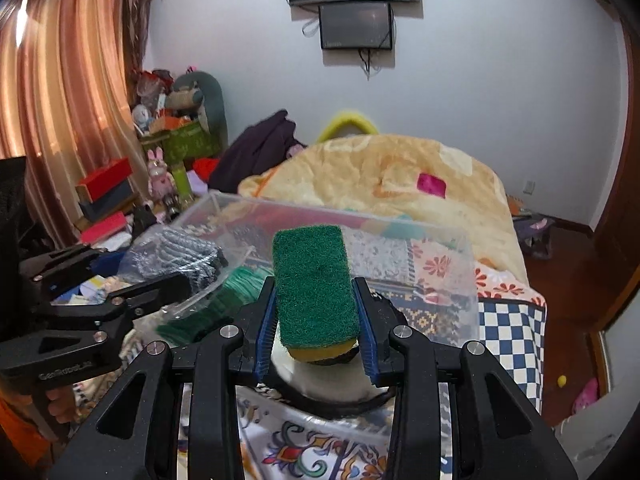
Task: Organize soft objects
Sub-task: 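Carry the mesh pouch and sponge into the clear box and open both grippers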
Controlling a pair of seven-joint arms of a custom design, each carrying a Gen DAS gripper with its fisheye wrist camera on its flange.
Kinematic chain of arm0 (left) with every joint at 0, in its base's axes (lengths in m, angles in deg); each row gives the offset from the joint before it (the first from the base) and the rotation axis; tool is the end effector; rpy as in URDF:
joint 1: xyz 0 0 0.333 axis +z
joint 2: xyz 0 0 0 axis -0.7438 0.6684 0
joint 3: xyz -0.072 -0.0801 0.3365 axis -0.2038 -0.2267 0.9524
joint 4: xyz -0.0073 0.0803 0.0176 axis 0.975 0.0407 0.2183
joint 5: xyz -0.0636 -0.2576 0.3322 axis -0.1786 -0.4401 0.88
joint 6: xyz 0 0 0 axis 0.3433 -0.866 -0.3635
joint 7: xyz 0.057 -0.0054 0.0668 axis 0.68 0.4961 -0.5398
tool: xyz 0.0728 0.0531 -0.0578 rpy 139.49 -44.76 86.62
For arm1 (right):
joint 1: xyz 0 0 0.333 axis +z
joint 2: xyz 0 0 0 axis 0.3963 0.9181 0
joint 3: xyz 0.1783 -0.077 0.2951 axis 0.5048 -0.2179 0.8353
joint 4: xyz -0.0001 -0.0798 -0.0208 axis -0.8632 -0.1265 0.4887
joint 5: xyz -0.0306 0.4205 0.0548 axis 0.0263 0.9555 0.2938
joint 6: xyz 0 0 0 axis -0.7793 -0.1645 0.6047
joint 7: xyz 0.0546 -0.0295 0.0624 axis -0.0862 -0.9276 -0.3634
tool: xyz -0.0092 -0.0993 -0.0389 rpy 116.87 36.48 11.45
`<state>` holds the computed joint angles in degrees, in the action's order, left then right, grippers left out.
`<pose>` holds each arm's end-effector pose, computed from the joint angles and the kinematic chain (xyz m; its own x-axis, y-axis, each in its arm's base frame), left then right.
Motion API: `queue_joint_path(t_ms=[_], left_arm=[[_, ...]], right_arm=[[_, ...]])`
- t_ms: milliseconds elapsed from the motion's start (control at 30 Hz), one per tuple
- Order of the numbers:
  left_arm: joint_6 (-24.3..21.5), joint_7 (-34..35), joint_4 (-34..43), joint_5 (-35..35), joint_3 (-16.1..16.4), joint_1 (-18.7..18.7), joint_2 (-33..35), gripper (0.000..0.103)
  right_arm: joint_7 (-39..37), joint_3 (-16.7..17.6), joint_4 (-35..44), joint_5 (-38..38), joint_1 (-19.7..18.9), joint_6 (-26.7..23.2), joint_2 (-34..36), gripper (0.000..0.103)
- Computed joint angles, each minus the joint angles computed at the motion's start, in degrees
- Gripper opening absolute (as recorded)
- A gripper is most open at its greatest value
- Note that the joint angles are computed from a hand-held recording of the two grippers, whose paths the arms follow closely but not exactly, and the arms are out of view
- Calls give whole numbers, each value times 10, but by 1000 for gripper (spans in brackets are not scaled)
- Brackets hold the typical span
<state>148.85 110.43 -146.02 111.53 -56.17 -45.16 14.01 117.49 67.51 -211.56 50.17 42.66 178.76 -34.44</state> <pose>0.5502 -0.1288 0.4876 -0.1218 -0.9899 0.0723 -0.5890 0.0134 -0.8080 0.5630 0.1819 0.4956 0.5093 -0.8605 -0.0138 -0.5198 -0.2948 -0.8018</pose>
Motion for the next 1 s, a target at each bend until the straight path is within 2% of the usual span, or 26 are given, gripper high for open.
queue_joint_path(t_ms=[67, 167, 367, 467, 533, 633, 700, 833, 867, 967, 1000], left_arm=[[-9, 37, 4, -38, 15, -23, 8, 50], [-18, 17, 13, -10, 11, -17, 16, 52], [-13, -17, 15, 26, 14, -17, 14, 65], [-2, 34, 1, -31, 32, -42, 5, 65], [4, 67, -10, -67, 41, -57, -5, 67], [22, 75, -29, -77, 26, -43, -27, 70], [38, 80, -46, -86, 16, -33, -46, 77], [62, 93, -76, -115, -60, 40, -88, 83], [68, 95, -84, -123, -62, 42, -98, 87], [79, 102, -106, -130, -21, 0, -122, 93], [81, 107, -115, -138, -33, 11, -133, 94]], right_arm=[[62, -1, 0, -72, -5, 0, 10, 33], [97, -1, -1, -117, -11, -10, 14, 33], [124, 1, -4, -154, -16, -24, 11, 35], [129, 0, -8, -161, -16, -21, 5, 43], [106, -2, -9, -134, -14, -17, 0, 53], [71, -6, -17, -94, -7, -3, -15, 64], [39, -11, -24, -57, 1, 10, -28, 71], [-74, -34, -34, 59, 34, 24, -60, 79], [-107, -41, -36, 92, 43, 25, -67, 80], [-192, -51, -45, 172, 59, 30, -92, 81], [-215, -52, -50, 192, 61, 32, -100, 82]])
